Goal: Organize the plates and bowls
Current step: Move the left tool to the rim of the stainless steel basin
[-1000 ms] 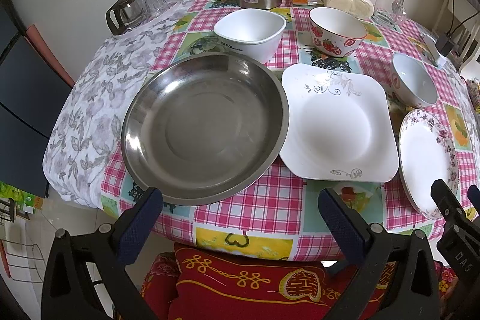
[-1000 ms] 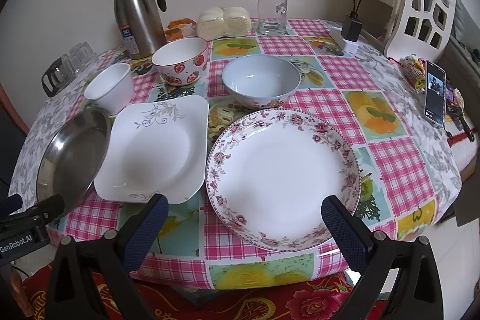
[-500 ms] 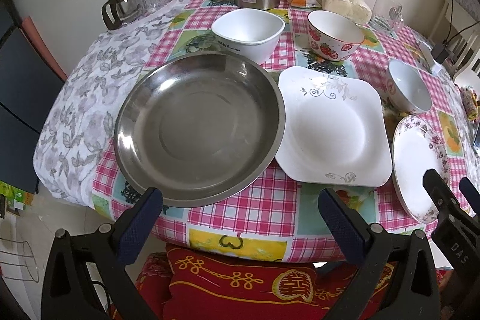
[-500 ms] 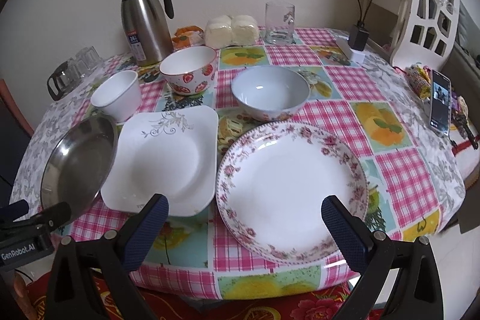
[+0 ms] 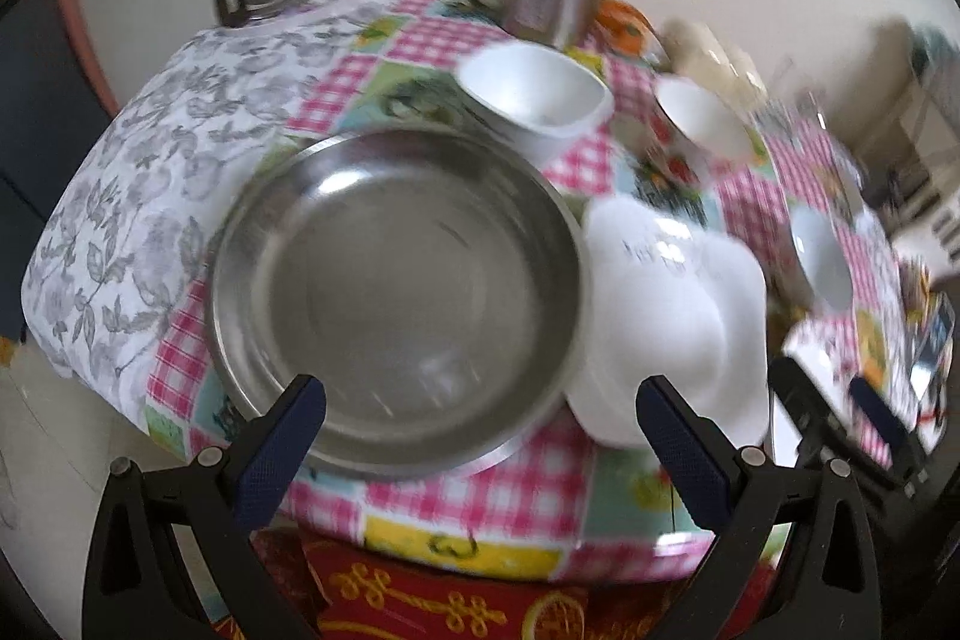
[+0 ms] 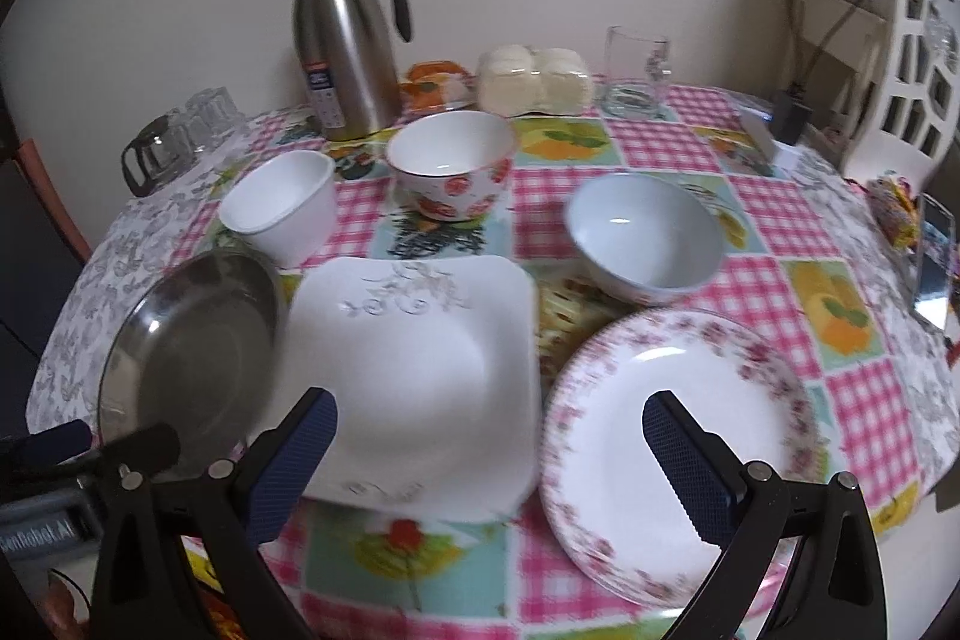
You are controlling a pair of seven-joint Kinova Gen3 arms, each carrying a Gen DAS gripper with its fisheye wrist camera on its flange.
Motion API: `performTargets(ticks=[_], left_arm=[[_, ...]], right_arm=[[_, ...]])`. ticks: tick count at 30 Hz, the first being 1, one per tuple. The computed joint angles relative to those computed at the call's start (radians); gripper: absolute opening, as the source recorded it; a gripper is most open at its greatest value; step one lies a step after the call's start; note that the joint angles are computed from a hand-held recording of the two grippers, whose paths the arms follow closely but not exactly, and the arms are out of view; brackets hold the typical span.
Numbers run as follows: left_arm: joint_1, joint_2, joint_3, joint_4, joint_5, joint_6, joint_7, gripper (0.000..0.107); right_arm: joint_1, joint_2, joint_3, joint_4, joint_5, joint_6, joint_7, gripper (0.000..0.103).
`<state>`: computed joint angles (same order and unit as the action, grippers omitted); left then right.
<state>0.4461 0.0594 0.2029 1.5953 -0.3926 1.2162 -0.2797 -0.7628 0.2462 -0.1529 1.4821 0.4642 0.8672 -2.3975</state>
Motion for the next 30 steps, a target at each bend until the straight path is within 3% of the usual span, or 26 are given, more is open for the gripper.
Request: performTargets(ticks=[6, 13, 17, 26, 28, 30], left_arm=[[-0.048, -0.070, -0.010, 0.104, -0.084, -0.051, 0.097, 0.103], [-0.139, -0.162, 0.015, 0.266, -0.199, -0.195, 0.227, 0.103], [-0.181, -0.156, 0.007, 0.279, -0.158, -0.207, 0.155, 0.103], [-0.216, -0.118, -0.021, 0.310, -0.119, -0.182, 0.117, 0.102], [-0.225, -0.117, -0.034, 0.324, -0.090, -0.202, 0.091, 0.099], [-0.234, -0.113, -0.043, 0.331, -0.060, -0.217, 0.064, 0.081]], right_arm=[[0.011, 0.061, -0.010, -0.055, -0.081, -0.042, 0.077, 0.103], [-0.047, 0.137, 0.011, -0.123, -0.083, -0.047, 0.139, 0.103], [-0.074, 0.168, 0.022, -0.150, -0.090, -0.048, 0.169, 0.102], [-0.120, 0.224, 0.045, -0.202, -0.097, -0.041, 0.221, 0.096], [-0.125, 0.231, 0.050, -0.209, -0.101, -0.038, 0.220, 0.094], [-0.126, 0.236, 0.053, -0.215, -0.106, -0.036, 0.221, 0.092]])
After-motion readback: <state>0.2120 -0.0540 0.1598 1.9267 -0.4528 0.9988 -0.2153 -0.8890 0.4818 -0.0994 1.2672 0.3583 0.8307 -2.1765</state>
